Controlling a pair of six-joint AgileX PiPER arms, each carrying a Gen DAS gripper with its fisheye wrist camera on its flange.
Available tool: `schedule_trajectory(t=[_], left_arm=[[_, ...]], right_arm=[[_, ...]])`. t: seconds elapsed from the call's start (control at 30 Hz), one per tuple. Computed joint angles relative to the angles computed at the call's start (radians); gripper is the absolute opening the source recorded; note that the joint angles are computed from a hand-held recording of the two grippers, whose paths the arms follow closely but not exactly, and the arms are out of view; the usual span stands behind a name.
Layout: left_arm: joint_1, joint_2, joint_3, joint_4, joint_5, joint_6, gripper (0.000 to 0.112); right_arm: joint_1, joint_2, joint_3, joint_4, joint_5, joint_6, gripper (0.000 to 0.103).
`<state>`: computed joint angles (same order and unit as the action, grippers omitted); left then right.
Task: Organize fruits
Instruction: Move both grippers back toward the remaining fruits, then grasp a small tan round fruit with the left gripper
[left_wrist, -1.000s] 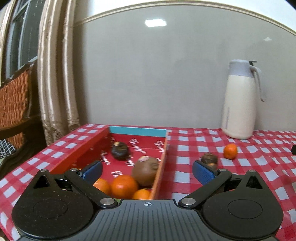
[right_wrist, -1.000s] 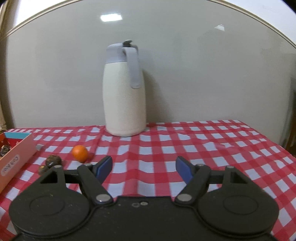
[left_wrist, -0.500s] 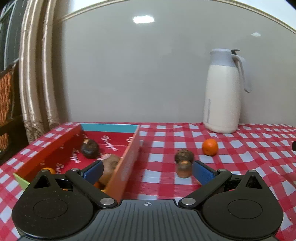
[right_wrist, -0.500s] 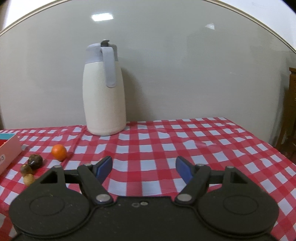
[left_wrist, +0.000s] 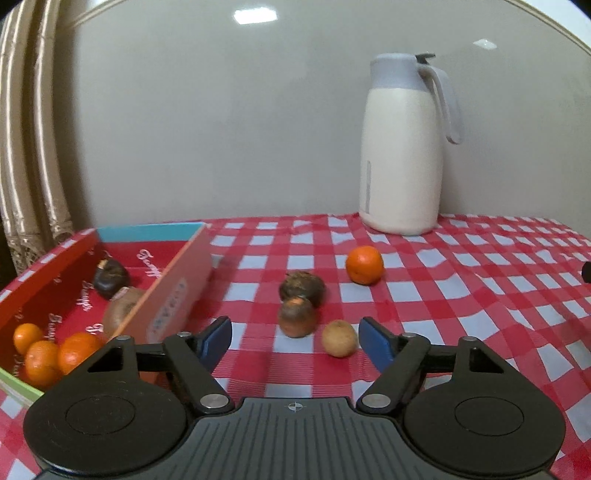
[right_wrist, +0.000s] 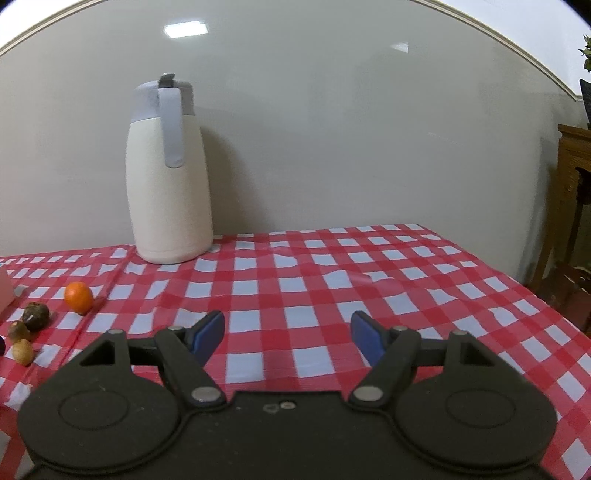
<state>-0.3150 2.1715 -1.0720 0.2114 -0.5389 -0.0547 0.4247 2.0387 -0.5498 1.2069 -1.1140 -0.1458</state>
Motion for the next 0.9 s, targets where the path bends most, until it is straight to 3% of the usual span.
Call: schedule_trajectory(t=[0.27,0.63,0.73,0.9], left_arm=[[-0.036,0.033,-0.075,0.014,0.091,-0.036,0.063],[-0.082,0.077,-0.185,-0.008,0.254,-0.006,0.034],[-0.090,0.077,-0.183,-0.035,0.250,0.027,0.025],[-0.089,0.065,-0.153,-0.043,0.207,0.032,0.026]], right_arm=[[-0.039,0.005,0.038,-0.016,0.000,0.034,0.074],[-0.067,0.005,0.066,-0.045,0.001,0.066,0.074],[-0.069,0.007,0.067,-0.042,0.002,0.070,0.074],[-0.065,0.004,0.071,-0.030,0.000,0.076,0.074]])
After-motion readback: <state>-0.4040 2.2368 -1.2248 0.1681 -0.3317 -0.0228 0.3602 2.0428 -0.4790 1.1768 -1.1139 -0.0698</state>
